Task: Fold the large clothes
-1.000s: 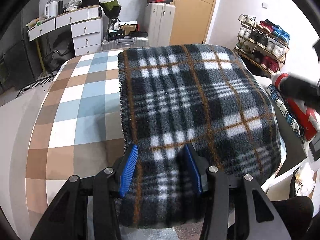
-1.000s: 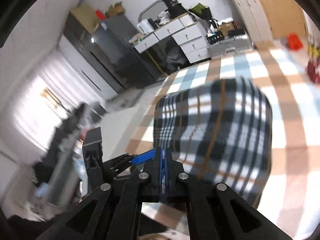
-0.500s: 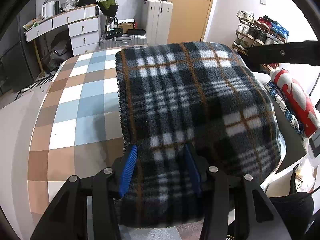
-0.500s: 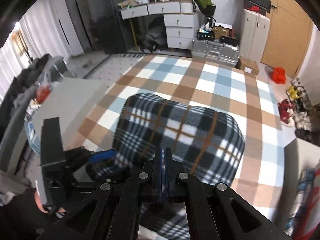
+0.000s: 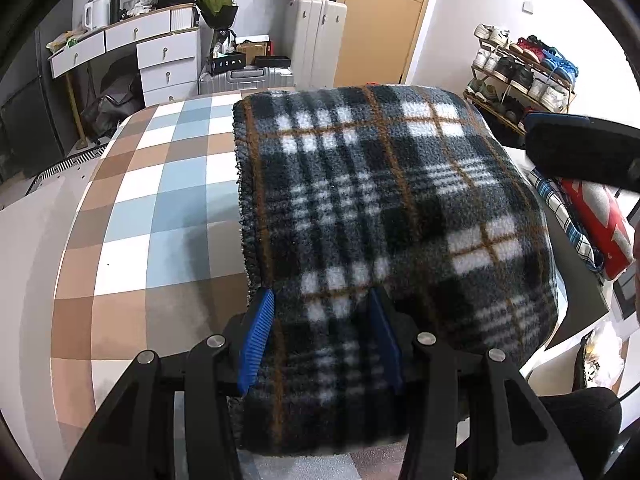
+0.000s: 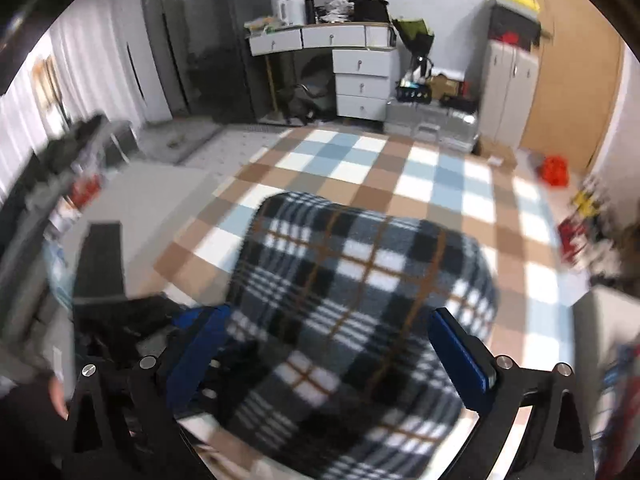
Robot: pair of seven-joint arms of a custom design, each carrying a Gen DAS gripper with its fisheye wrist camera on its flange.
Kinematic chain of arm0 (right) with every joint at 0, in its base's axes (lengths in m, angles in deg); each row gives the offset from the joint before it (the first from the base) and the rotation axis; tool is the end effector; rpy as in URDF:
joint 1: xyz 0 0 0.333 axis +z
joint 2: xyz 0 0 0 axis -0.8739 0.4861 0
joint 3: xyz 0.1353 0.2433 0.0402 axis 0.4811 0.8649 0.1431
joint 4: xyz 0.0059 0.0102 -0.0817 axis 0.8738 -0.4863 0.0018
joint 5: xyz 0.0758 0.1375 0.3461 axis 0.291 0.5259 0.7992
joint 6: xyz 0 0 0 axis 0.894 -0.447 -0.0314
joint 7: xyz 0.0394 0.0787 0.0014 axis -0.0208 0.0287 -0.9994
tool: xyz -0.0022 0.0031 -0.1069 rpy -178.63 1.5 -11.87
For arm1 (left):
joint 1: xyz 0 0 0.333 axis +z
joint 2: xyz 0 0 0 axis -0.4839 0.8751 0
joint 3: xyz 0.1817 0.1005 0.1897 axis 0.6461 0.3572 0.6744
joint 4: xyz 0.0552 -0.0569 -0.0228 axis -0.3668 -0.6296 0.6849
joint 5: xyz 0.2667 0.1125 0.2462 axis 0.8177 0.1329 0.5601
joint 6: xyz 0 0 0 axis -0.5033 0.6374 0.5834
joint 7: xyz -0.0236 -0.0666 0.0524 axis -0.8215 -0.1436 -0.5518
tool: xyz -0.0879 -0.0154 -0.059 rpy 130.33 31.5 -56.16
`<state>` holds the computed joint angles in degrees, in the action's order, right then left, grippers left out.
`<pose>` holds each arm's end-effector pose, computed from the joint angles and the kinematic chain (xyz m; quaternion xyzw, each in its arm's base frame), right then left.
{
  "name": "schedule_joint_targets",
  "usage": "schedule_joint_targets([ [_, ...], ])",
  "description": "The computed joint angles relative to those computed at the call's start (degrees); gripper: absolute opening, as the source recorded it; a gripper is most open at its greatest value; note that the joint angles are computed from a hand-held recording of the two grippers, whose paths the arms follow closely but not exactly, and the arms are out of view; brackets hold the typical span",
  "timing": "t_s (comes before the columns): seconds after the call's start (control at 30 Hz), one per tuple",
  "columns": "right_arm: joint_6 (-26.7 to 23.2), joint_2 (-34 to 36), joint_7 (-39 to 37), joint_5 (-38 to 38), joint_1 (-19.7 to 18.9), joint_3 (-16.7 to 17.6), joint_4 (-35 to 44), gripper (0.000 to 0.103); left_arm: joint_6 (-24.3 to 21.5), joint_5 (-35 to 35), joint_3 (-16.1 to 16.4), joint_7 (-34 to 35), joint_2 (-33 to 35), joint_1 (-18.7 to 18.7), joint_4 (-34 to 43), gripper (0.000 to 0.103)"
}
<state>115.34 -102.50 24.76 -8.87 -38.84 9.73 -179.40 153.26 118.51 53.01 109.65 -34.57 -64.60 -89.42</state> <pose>0.4099 0.2636 0.5209 -0.7996 0.4957 -0.1958 0.2767 0.3940 -0.4979 0.4349 -0.5719 0.7415 -0.3239 0.1351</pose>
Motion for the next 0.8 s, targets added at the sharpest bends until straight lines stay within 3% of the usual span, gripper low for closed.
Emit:
schedule_joint_targets([
  [0.13,-9.59,2.05,-0.22,-5.22,-1.44,1.61,4.80,0.103,0.87,-1.94,-0.33,0.95,-0.15,0.59,-0.41,0.044],
  [0.23,-12.77,4.29,-2.66,-4.26,-0.77,0.31,8.56,0.102,1.58,-2.89,-0.31,1.31,-0.26,0.79,-0.82,0.044],
  [0.3,-15.79,6.98,-6.40,0.17,0.22,-1.55,12.57,0.102,2.10,-3.23,-0.26,1.48,-0.41,0.87,-1.18,0.044],
  [0.43,-30.87,17.17,-8.70,4.45,-0.24,-2.67,25.72,0.101,3.40,-5.13,-0.50,3.14,-0.59,1.52,-1.85,0.044],
  [0.53,-37.25,22.93,-8.96,1.86,-0.12,-2.42,31.30,0.103,4.20,-7.36,-0.77,4.96,-0.57,1.99,-2.06,0.044],
  [0.67,-39.96,27.75,-10.39,-2.61,1.26,-2.12,33.39,0.103,2.98,-10.54,-1.36,9.20,-0.33,2.48,-1.70,0.044],
  [0.8,-41.17,31.65,-13.95,2.13,0.43,-2.75,37.08,0.103,3.44,-15.10,-1.98,13.12,-0.43,3.66,-2.30,0.044],
])
